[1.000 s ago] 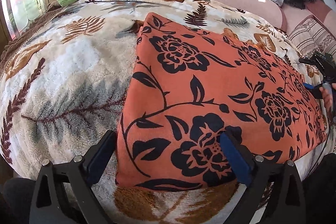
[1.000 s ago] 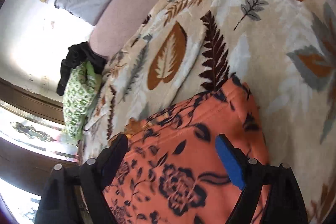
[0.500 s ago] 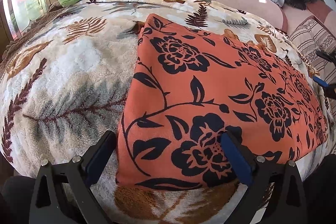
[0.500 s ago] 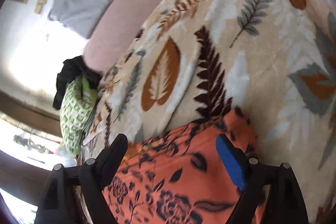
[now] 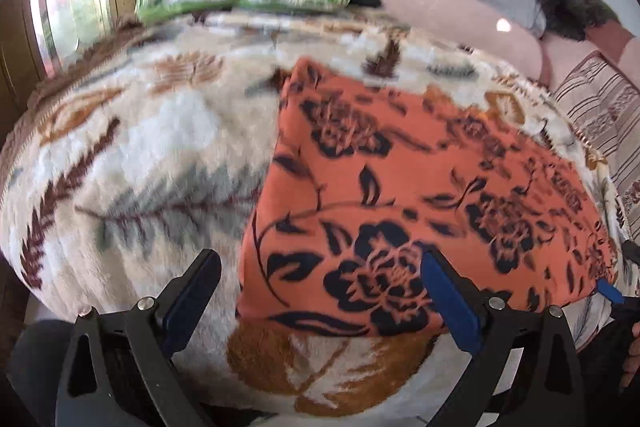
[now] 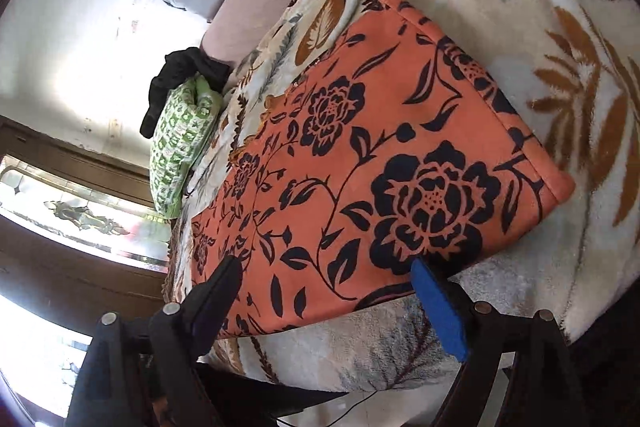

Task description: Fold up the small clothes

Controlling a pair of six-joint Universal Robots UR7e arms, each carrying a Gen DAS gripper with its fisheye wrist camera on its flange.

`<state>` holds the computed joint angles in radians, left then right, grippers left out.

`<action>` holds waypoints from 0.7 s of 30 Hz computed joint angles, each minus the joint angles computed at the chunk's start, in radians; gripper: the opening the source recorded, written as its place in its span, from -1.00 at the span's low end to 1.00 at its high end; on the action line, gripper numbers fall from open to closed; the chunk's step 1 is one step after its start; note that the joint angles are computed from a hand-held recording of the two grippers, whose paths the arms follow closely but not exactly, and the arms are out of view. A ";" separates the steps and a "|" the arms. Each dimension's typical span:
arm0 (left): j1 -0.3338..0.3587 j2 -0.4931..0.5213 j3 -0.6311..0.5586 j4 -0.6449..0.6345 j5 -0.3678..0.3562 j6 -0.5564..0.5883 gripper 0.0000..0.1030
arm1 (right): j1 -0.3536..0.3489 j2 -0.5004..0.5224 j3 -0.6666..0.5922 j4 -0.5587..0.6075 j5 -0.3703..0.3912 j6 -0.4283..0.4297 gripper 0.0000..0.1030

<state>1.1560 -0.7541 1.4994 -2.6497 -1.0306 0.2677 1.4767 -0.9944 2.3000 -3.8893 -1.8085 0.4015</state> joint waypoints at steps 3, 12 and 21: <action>-0.003 -0.014 0.005 0.012 0.012 -0.012 0.93 | 0.009 0.008 -0.003 -0.008 -0.017 -0.021 0.72; -0.009 -0.003 0.029 -0.003 0.018 0.041 0.93 | 0.026 0.025 -0.007 -0.019 -0.068 -0.059 0.72; -0.022 -0.001 0.045 -0.083 -0.006 0.110 0.93 | 0.017 0.027 0.004 -0.048 -0.068 -0.077 0.72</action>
